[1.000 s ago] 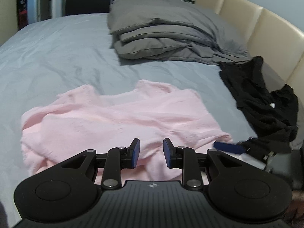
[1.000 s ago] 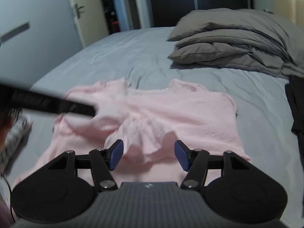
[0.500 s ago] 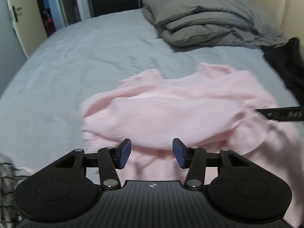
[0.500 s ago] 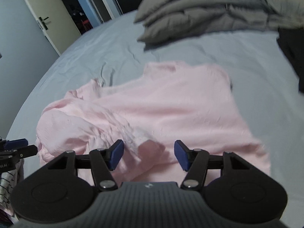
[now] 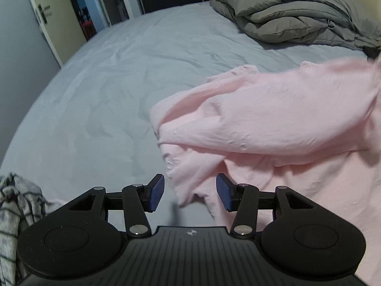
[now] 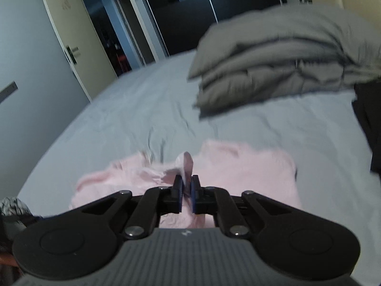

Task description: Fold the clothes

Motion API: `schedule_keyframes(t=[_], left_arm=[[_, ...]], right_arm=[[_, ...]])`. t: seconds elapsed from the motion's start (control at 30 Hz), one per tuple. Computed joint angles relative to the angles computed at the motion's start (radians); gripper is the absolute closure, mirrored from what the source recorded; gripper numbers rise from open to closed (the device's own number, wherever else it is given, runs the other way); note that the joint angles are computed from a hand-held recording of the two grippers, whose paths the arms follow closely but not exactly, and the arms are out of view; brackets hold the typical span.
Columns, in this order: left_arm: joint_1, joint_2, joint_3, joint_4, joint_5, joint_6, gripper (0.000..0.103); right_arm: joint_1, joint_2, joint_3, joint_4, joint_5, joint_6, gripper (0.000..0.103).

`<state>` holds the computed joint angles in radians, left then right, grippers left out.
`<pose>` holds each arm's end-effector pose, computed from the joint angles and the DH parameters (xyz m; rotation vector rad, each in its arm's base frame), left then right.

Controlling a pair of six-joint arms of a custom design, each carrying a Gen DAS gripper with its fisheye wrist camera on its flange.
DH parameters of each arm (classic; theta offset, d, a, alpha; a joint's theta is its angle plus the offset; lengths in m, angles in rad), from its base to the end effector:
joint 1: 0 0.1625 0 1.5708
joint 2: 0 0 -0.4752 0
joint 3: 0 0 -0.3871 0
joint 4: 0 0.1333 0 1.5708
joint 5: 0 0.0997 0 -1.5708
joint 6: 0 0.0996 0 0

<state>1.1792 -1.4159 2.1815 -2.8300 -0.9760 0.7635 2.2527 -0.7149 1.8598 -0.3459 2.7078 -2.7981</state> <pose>-0.0081 -0.5152 0.3384 1.1714 2.1417 -0.4647 0.3337 -0.3429 0.0220 -0.1831 -2.1560 1.3978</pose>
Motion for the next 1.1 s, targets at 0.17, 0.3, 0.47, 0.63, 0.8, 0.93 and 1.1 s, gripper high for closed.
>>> schedule_keyframes(t=[0.17,0.3,0.47,0.63,0.8,0.93,1.1], left_arm=[[0.020,0.022,-0.011,0.000,-0.038,-0.005,0.057],[0.010,0.042,0.005,-0.054,-0.016,0.017,0.057],[0.017,0.049,-0.036,0.017,-0.028,-0.076,0.077],[0.022,0.051,-0.052,0.043,-0.033,-0.097,0.095],[0.016,0.043,-0.047,0.046,-0.040,-0.080,0.100],[0.018,0.043,-0.048,0.043,-0.042,-0.068,0.101],[0.021,0.046,-0.051,0.039,-0.043,-0.058,0.103]], right_arm=[[0.012,-0.045,0.016,-0.092,0.023,-0.080,0.097],[0.005,-0.051,0.005,-0.045,0.014,-0.033,0.097],[-0.035,-0.034,0.010,0.058,-0.039,0.122,0.072],[-0.081,0.004,0.009,0.117,-0.057,0.191,0.041],[-0.156,0.030,0.025,0.132,-0.134,0.278,0.041],[-0.194,0.070,0.010,0.185,-0.195,0.342,0.064],[-0.176,0.069,0.019,0.140,-0.183,0.323,0.097]])
